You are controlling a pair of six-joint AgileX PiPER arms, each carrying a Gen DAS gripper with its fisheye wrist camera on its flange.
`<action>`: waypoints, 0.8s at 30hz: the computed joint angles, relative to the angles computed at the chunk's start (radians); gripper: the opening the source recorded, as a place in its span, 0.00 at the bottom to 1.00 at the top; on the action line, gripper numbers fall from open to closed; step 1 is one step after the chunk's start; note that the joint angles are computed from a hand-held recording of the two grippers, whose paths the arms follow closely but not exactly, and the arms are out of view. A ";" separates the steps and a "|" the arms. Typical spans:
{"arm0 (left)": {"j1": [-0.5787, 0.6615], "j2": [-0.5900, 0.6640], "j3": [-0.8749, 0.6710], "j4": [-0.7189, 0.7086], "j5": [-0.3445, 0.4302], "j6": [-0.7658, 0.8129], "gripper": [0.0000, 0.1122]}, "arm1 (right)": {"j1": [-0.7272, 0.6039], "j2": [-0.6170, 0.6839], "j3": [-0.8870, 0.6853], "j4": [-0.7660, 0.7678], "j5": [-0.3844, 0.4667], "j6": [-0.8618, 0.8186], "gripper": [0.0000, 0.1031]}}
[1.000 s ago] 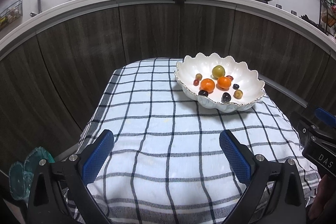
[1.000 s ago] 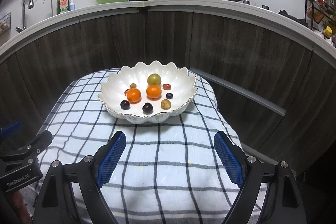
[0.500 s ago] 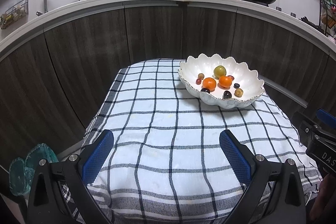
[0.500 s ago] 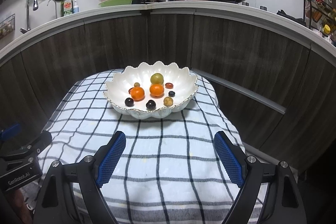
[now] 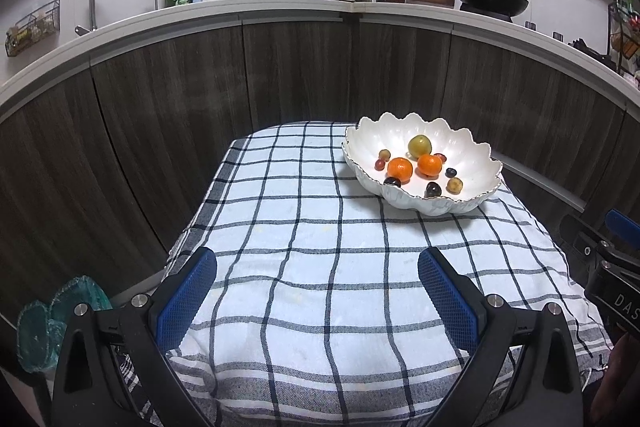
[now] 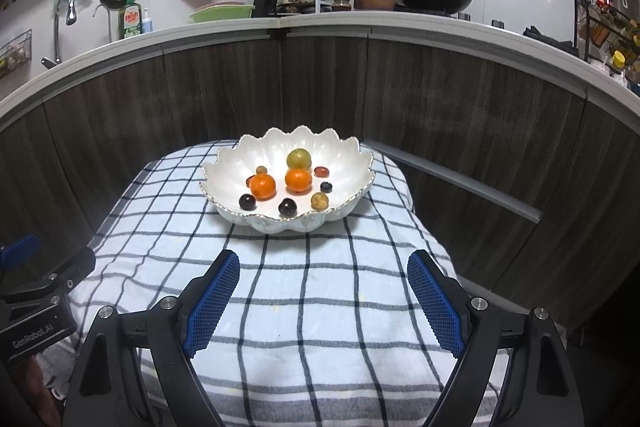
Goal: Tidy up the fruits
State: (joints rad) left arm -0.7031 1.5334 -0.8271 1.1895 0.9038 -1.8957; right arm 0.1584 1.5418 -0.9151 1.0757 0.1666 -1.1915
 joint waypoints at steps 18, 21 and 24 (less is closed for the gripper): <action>-0.005 -0.001 -0.003 -0.001 0.006 0.004 0.91 | -0.010 0.006 -0.012 -0.035 0.026 0.036 0.84; -0.005 0.000 -0.003 -0.001 0.007 0.003 0.91 | -0.010 0.009 -0.014 -0.041 0.025 0.044 0.84; -0.004 -0.001 -0.004 -0.001 0.006 0.006 0.91 | -0.011 0.009 -0.015 -0.041 0.027 0.043 0.84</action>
State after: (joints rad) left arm -0.7071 1.5329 -0.8316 1.1880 0.9100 -1.8898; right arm 0.1471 1.5511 -0.9298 1.0347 0.1933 -1.1488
